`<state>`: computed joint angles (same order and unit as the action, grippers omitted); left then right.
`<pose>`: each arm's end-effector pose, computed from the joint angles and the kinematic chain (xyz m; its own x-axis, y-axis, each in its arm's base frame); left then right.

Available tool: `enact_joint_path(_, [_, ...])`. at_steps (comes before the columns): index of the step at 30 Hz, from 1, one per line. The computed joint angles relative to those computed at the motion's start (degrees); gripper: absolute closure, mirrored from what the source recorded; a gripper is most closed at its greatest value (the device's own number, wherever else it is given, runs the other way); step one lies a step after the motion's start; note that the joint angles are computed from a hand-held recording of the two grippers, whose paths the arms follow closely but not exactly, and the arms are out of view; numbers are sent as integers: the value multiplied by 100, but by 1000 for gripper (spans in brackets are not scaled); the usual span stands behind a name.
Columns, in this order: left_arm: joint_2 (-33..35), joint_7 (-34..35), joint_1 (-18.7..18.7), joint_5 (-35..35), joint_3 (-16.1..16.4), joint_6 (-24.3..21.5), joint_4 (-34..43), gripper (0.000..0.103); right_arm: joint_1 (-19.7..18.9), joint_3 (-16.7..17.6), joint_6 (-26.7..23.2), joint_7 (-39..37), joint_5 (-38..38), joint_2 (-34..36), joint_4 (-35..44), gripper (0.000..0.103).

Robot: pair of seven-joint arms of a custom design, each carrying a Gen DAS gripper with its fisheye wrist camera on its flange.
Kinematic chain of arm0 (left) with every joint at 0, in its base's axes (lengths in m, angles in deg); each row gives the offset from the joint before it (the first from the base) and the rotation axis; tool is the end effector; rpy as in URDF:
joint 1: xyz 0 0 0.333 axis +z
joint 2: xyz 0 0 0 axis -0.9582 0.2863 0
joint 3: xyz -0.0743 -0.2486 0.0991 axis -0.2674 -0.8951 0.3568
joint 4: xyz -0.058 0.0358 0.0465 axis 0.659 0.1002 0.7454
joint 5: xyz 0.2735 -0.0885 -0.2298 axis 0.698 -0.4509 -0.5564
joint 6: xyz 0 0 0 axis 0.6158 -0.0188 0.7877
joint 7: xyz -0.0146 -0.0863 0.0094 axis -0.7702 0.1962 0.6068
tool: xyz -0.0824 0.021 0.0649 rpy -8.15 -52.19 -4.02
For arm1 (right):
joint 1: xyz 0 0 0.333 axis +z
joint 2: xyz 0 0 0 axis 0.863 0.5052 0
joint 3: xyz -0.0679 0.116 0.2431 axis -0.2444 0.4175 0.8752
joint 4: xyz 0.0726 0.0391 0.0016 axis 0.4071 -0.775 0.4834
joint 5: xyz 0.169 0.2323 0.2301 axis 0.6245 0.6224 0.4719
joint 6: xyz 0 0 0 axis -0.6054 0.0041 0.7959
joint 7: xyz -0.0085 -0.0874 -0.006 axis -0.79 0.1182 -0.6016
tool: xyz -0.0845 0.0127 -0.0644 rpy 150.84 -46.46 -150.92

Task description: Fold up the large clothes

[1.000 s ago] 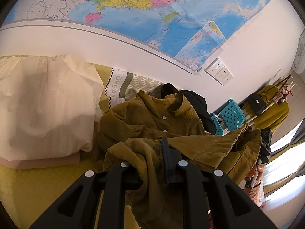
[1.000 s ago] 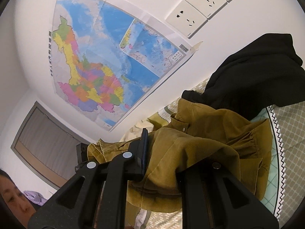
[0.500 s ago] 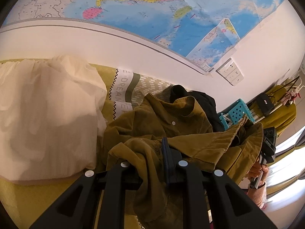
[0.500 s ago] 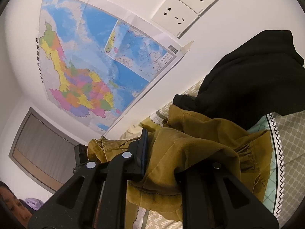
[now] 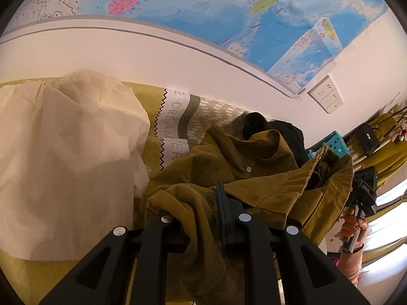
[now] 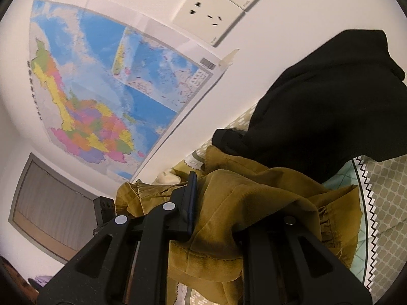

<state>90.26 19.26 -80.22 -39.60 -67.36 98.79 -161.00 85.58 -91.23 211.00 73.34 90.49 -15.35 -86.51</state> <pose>0.6137 -0.2392 0.5746 -0.5347 -0.6912 0.4861 -0.8297 0.3204 -0.4571 0.3457 0.1262 0.6353 -0.1513 -0.5486 -0.8223 -0.5673 0.7294 -0.3822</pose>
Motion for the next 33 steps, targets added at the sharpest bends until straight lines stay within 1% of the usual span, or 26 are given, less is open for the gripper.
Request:
enact_joint_path(6, [210,-164,-154,335,25,51,247,86,17,-90,80,9,87,167,-20,86])
enact_joint_path(12, [561,-411,-218,540,17,-111,690,86,63,-173,136,-38,184,262,-70,82])
enact_joint_path(13, [597,-433,-229,574,13,-124,737,86,81,-192,149,-50,205,273,-77,79])
enact_joint_path(15, [653,-491,-273,678,19,-108,802,86,81,-198,156,-76,216,285,-82,77])
enact_joint_path(16, [667,-508,-297,726,20,-85,811,86,74,-190,166,-74,224,285,-86,72])
enact_joint_path(17, [693,-531,-325,776,21,-65,832,86,48,-166,181,-58,222,283,-88,62])
enact_joint_path(19, [762,-590,-378,868,21,-61,902,86,-69,-50,201,29,166,272,-84,54])
enact_joint_path(20, [792,-634,-417,940,34,-48,927,86,-106,12,225,76,137,243,-80,44])
enact_joint_path(21, [826,-673,-443,993,40,-37,953,86,-92,26,276,119,141,227,-79,38])
enact_joint_path(22, [860,-712,-467,1038,44,-26,980,86,-129,91,285,179,104,196,-63,35])
enact_joint_path(25, [974,-835,-522,1140,49,5,1084,86,-325,337,140,246,-194,126,71,35])
enact_joint_path(26, [1009,-865,-527,1153,44,-3,1124,86,-397,425,14,282,-299,123,140,35])
enact_joint_path(27, [1080,-925,-538,1169,43,-25,1211,86,-496,547,-144,309,-443,122,223,35])
enact_joint_path(29, [1200,-1011,-559,1213,45,-58,1354,86,-770,911,-720,306,-904,200,533,35])
enact_joint_path(30, [1263,-1067,-561,1228,47,-95,1433,86,-864,1056,-924,327,-1099,253,652,35])
enact_joint_path(31, [1360,-1152,-568,1241,50,-151,1558,86,-886,1129,-999,339,-1229,318,720,35])
enact_joint_path(33, [1472,-1220,-569,1260,38,-217,1704,86,-764,1071,-986,235,-1336,420,751,35])
